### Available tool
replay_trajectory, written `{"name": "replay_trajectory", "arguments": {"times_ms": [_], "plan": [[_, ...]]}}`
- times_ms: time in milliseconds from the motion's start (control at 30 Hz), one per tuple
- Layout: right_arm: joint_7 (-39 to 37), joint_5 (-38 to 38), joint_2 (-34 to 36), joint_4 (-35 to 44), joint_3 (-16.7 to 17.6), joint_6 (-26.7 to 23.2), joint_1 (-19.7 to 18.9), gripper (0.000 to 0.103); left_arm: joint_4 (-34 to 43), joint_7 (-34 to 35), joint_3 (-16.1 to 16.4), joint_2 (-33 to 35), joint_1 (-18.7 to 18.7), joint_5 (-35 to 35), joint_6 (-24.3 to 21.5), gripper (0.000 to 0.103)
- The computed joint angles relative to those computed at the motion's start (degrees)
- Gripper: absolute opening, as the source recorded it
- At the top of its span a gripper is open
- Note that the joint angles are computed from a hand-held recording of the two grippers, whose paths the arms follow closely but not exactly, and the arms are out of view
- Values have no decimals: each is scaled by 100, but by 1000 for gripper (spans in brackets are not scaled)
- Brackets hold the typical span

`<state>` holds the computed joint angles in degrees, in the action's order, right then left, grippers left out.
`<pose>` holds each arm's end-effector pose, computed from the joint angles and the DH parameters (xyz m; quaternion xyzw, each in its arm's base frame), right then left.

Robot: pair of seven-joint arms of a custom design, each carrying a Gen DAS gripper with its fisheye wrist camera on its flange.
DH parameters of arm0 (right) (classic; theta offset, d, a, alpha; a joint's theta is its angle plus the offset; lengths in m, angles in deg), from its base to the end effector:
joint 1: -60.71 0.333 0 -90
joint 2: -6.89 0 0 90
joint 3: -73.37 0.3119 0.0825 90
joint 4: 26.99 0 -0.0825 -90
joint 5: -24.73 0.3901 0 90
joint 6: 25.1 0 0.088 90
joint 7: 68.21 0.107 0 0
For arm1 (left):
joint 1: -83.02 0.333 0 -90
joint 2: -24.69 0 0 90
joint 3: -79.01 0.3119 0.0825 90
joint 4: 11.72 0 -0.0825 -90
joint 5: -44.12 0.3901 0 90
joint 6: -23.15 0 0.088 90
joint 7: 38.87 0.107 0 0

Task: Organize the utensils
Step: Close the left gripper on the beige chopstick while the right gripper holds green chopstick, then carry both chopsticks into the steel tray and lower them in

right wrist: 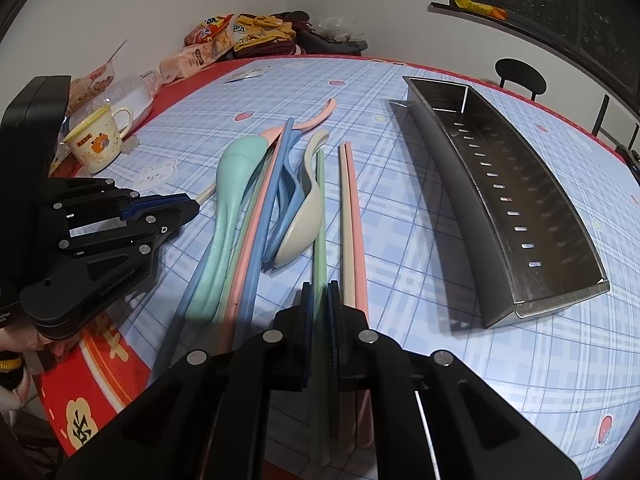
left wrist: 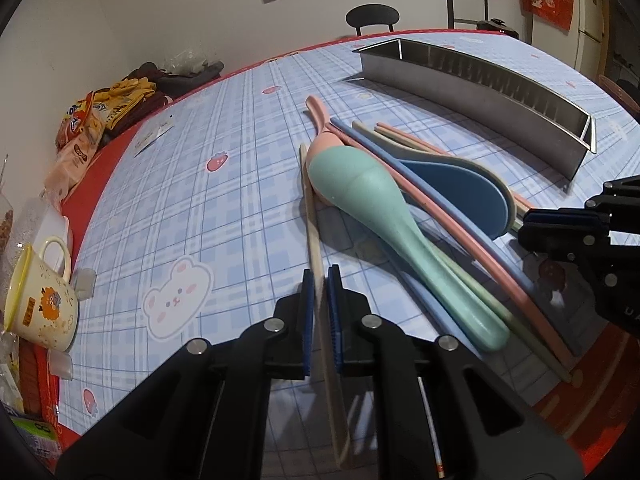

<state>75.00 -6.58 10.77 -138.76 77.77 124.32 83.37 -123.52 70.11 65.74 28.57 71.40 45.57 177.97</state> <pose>0.5494 0.2920 0.5015 -0.6416 0.6864 -0.2195 0.2626 0.5690 -0.2614 0.5176 -0.3634 0.8690 -0.2483 0.2262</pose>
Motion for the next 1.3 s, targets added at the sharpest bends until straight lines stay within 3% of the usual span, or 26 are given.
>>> {"name": "replay_trajectory", "arguments": {"times_ms": [167,367,533,733,1167,1300], "plan": [[169,-38,-132,-216,-3,282,-36,7,94,703,-35,-15,185,-1417,-297,10],[851,-676,-336,-435,53,560,-147,7,-163,1203,52,-245,292,-3005,137,10],[1024,-846,-401,-521,116,698,-244,7,-190,1651,162,-318,300,-4005,157,10],[1059,-795,-449,-611,144,866,-331,7,-211,1881,224,-369,289,-4478,188,10],[1466,-1063,-574,-827,200,1365,-516,7,-366,1931,307,-500,219,-4809,496,10],[1097,-614,-631,-949,181,1691,-559,7,-294,1436,347,-484,249,-4482,316,10]]}}
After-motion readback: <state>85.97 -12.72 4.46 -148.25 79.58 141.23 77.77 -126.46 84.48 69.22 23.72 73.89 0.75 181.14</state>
